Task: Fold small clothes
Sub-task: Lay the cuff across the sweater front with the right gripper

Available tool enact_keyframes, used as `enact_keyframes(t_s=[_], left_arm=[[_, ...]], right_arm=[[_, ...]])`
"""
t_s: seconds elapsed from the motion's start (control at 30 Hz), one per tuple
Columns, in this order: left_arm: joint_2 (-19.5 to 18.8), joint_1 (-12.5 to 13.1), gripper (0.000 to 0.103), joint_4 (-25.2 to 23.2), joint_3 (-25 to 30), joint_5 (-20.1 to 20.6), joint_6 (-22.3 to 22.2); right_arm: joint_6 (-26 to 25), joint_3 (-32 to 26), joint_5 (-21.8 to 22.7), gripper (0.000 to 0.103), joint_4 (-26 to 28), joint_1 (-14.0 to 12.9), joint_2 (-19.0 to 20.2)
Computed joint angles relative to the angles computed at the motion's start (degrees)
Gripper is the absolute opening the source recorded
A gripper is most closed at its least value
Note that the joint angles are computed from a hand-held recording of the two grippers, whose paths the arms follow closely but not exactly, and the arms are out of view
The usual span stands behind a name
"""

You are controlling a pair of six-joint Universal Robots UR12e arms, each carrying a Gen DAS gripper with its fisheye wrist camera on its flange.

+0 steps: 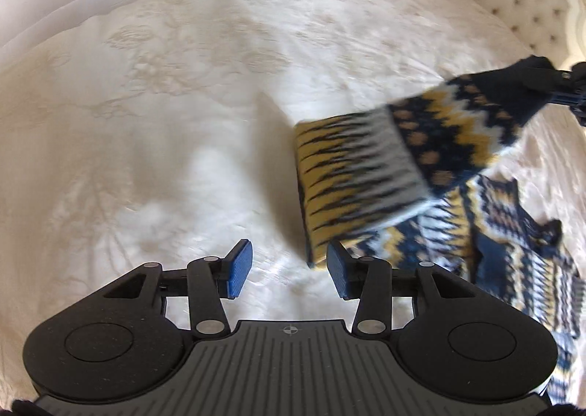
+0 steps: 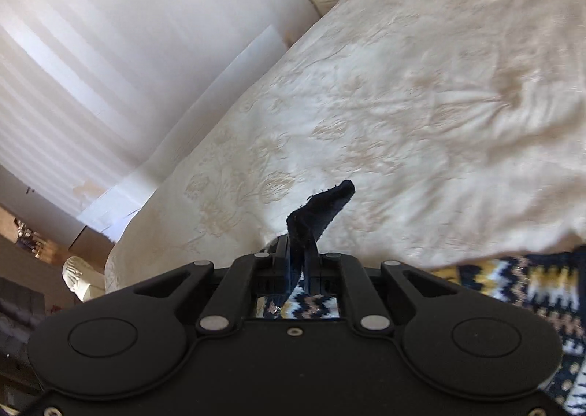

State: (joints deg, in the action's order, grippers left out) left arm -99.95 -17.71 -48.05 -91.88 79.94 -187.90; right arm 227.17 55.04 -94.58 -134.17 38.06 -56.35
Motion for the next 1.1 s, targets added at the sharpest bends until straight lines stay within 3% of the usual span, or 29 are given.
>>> enact_keyframes(t_s=[0.23,0.43,0.77,0.97,1.1], left_arm=[[1.7,-2.8,0.043,-0.2,-0.8,-1.5,4.1],[3.3,-5.8,0.043,0.0,-1.3,0.7,5.3],[4.5,-10.3,0.043,-0.6,-0.9,4.2,5.9],[4.1,-12.1,0.043,-1.7,-0.2,5.5,6.3],[3.3,-12.8,0.043,-2.9,0.8,5.9,7.5]], right_arm=[[8.6,14.8,-13.1,0.014,2.1,1.8,-12.2],[16.2,25.1,-19.7,0.014,4.9,2.6,-20.3],[24.1,37.2,-22.4,0.014,6.4,3.4,-28.8],[27.7,41.0,-23.1,0.014,8.5,3.7,-31.3],[29.2,43.3,-21.1,0.015,8.7,3.4,-32.3]])
